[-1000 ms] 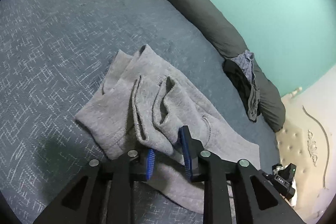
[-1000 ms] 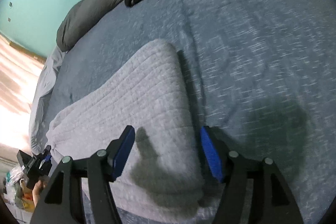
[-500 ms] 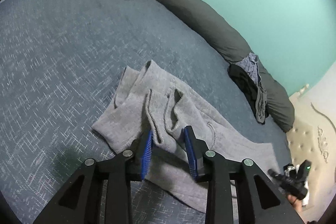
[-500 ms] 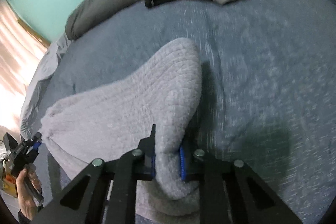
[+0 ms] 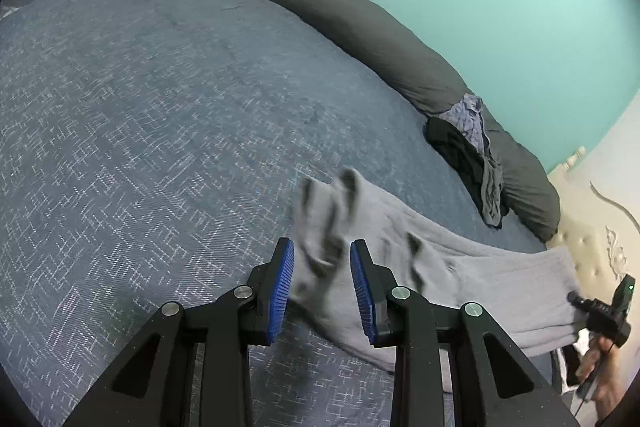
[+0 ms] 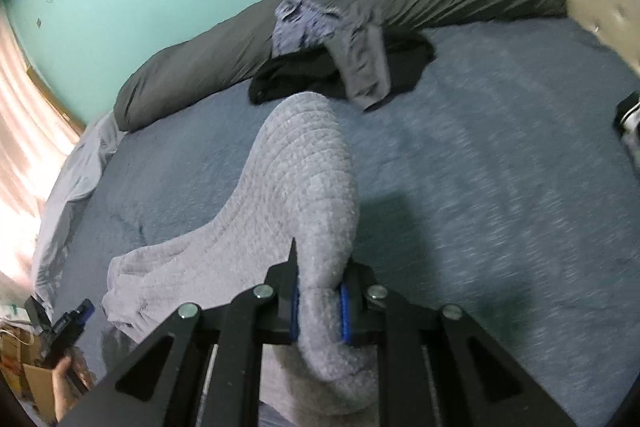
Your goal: Fold clothes
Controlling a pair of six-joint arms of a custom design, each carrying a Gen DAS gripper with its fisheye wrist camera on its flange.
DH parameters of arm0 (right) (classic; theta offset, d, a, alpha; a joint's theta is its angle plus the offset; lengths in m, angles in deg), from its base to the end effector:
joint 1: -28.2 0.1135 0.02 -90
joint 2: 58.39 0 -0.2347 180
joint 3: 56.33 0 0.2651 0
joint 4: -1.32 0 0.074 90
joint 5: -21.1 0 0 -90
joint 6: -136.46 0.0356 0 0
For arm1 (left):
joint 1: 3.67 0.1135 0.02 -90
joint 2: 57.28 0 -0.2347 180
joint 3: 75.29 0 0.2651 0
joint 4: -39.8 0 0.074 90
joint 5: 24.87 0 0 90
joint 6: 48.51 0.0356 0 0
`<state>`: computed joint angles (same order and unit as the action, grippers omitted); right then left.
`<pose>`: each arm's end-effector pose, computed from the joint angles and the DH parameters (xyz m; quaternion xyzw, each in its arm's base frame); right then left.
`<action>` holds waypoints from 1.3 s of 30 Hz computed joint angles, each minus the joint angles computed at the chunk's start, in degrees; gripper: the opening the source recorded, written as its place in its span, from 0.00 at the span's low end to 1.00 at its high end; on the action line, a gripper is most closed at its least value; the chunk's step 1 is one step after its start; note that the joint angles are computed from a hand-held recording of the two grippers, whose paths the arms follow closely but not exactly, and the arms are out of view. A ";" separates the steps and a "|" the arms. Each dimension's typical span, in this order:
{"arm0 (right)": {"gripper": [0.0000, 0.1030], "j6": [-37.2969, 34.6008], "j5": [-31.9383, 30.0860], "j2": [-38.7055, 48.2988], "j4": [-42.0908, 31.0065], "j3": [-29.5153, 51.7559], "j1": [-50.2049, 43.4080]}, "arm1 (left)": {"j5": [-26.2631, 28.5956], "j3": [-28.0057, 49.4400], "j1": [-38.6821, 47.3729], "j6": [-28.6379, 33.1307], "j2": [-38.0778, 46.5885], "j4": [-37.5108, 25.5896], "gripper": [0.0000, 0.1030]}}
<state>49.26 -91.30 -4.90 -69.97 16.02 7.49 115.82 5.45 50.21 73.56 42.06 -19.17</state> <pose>0.1885 -0.0568 0.3031 0.1280 0.9220 0.1325 0.3407 0.2169 0.2504 0.1662 -0.1245 0.8910 -0.2447 0.3617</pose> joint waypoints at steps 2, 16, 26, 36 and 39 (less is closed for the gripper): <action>0.13 -4.91 -1.79 1.00 -3.73 3.29 -5.95 | -0.12 -0.63 -0.55 0.58 -0.53 -0.25 0.31; 0.14 -20.15 -3.34 9.20 3.93 -7.52 -27.77 | -2.71 -8.54 -8.05 5.87 -8.89 -3.74 0.31; 0.38 -18.30 -3.17 14.96 12.68 -13.29 -34.61 | -4.49 -11.40 -11.86 5.00 -10.94 -2.42 0.33; 0.31 -13.76 -10.21 -3.54 6.96 -20.58 -22.44 | -4.02 -12.60 -12.09 5.66 -13.92 -3.67 0.37; 0.15 -7.10 -4.43 -7.99 7.47 -23.19 -7.54 | -3.73 -11.74 -11.59 6.26 -13.29 -4.79 0.38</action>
